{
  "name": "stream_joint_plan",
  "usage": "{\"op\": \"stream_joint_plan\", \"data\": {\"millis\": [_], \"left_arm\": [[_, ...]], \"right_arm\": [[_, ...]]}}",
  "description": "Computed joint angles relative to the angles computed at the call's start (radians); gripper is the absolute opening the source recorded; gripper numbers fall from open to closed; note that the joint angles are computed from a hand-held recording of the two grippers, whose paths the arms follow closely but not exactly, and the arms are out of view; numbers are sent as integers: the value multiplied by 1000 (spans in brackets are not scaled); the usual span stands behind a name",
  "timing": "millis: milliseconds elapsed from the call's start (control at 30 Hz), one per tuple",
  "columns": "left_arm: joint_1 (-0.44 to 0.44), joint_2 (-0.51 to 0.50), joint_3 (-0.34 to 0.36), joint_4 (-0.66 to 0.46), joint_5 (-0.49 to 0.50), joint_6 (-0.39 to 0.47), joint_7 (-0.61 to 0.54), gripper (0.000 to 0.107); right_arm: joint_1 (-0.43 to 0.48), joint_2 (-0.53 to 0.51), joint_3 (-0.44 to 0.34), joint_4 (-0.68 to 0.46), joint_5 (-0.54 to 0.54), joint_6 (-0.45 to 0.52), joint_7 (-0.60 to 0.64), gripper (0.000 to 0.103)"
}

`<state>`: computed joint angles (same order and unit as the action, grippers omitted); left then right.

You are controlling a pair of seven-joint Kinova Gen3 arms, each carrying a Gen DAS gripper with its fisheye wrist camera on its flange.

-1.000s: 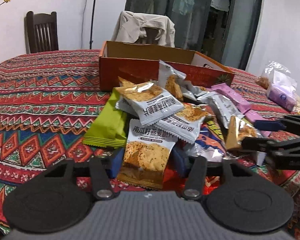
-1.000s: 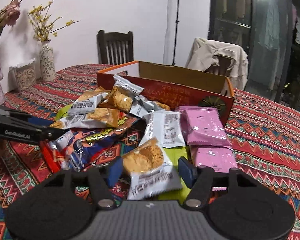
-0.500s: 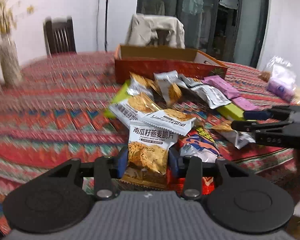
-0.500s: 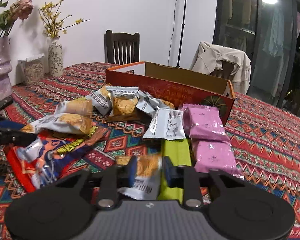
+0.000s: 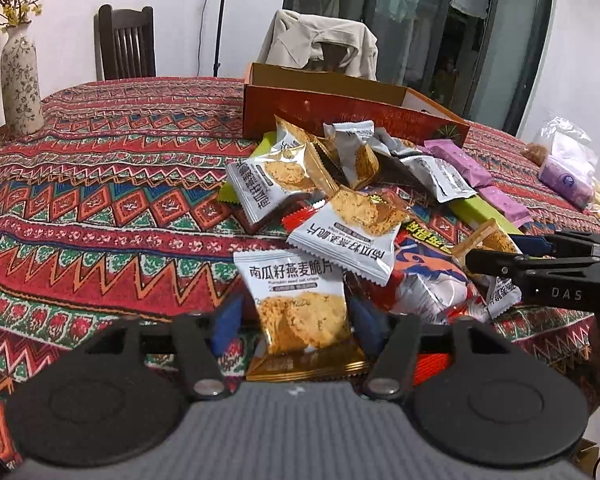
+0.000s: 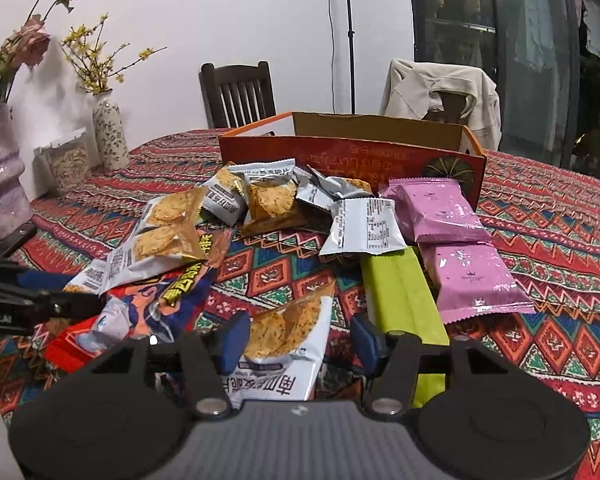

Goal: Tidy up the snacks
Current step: 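Grasp a white biscuit packet with the left gripper while the right gripper grasps another, then lift both held biscuit packets and carry them over the cardboard box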

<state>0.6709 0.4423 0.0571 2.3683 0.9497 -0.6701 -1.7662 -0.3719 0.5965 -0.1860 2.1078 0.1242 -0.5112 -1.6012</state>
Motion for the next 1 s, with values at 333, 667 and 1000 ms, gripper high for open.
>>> {"op": "stream_joint_plan", "data": {"millis": [333, 667, 1000], "left_arm": [[20, -19, 8, 28, 48, -39, -3, 41], [64, -70, 49, 55, 123, -121, -42, 41], [-22, -166, 68, 36, -10, -100, -83, 41]], "right_arm": [[-112, -13, 64, 15, -99, 7, 48, 69], [-83, -24, 51, 63, -137, -30, 47, 43], [54, -77, -19, 140, 25, -143, -57, 41]]}}
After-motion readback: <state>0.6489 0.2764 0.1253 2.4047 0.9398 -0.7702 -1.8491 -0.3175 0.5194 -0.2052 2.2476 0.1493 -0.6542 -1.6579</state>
